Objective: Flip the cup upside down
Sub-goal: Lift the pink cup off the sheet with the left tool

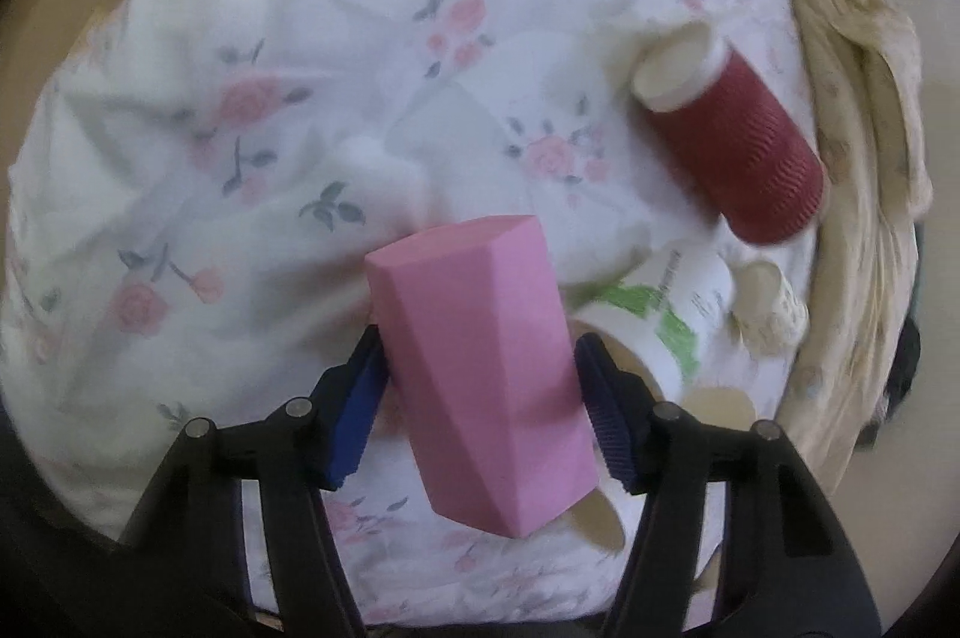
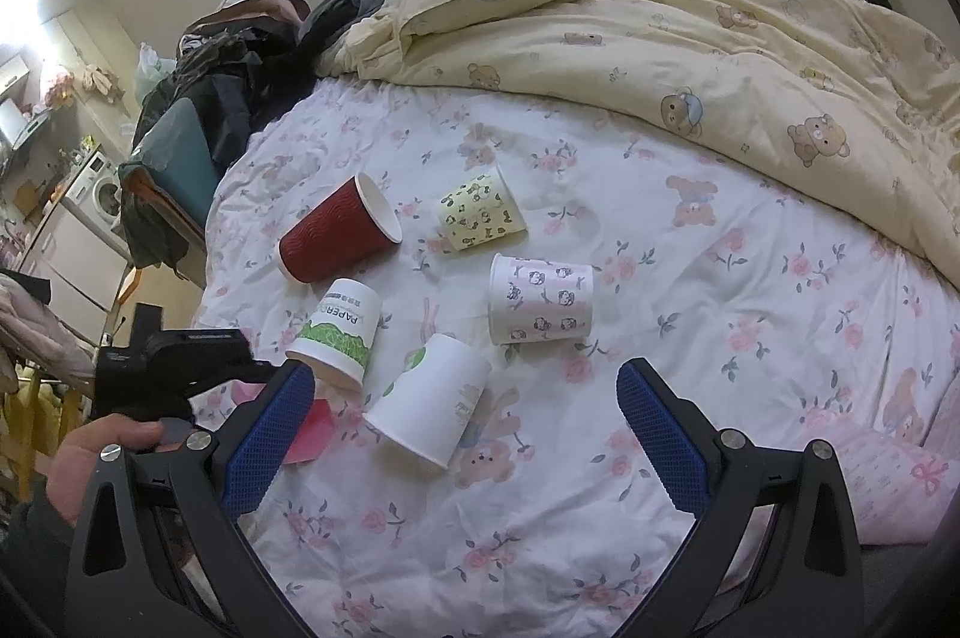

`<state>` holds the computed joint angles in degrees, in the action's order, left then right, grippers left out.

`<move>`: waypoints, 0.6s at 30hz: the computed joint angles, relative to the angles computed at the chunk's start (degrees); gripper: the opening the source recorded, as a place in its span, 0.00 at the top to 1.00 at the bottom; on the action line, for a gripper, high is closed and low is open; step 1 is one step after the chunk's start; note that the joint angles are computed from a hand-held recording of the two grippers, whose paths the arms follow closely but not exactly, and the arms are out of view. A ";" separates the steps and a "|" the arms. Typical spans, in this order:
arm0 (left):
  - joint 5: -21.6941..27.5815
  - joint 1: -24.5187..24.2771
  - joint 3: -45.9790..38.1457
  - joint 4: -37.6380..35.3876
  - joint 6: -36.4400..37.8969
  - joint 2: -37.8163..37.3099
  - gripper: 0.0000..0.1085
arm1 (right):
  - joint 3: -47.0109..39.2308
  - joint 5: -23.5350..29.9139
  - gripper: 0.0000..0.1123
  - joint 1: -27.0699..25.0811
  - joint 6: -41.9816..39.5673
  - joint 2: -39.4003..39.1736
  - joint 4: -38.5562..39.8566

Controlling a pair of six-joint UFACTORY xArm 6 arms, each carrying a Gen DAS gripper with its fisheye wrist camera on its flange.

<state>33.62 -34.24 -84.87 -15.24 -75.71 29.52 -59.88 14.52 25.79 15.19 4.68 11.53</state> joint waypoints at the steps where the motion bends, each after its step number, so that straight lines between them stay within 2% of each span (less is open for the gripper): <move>1: 2.51 0.23 -1.39 -0.13 3.53 -0.13 0.46 | 0.14 -0.25 0.08 -0.10 1.14 -0.04 -1.12; 4: 8.43 0.25 -5.51 -0.66 12.66 0.22 0.46 | 0.12 -0.56 0.08 -0.23 3.04 -0.12 -2.69; 7: 14.05 -0.54 -8.81 -4.48 23.51 0.71 0.46 | 0.35 -0.56 0.08 -0.18 3.29 -0.34 -3.25; 11: 18.83 -2.16 -10.80 -6.99 31.71 1.42 0.45 | 0.86 -0.40 0.08 -0.18 2.42 -0.79 -1.75; 13: 21.58 -3.51 -12.50 -6.41 33.45 2.56 0.45 | 1.02 -0.21 0.08 -0.24 2.14 -0.94 -0.98; 18: 31.72 -5.04 -24.20 -4.25 35.76 11.51 0.45 | 2.13 -1.07 0.08 -0.58 4.53 -1.81 -3.12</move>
<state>65.34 -39.29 -109.07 -19.50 -39.95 41.02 -57.74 13.45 25.22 19.72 2.87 8.41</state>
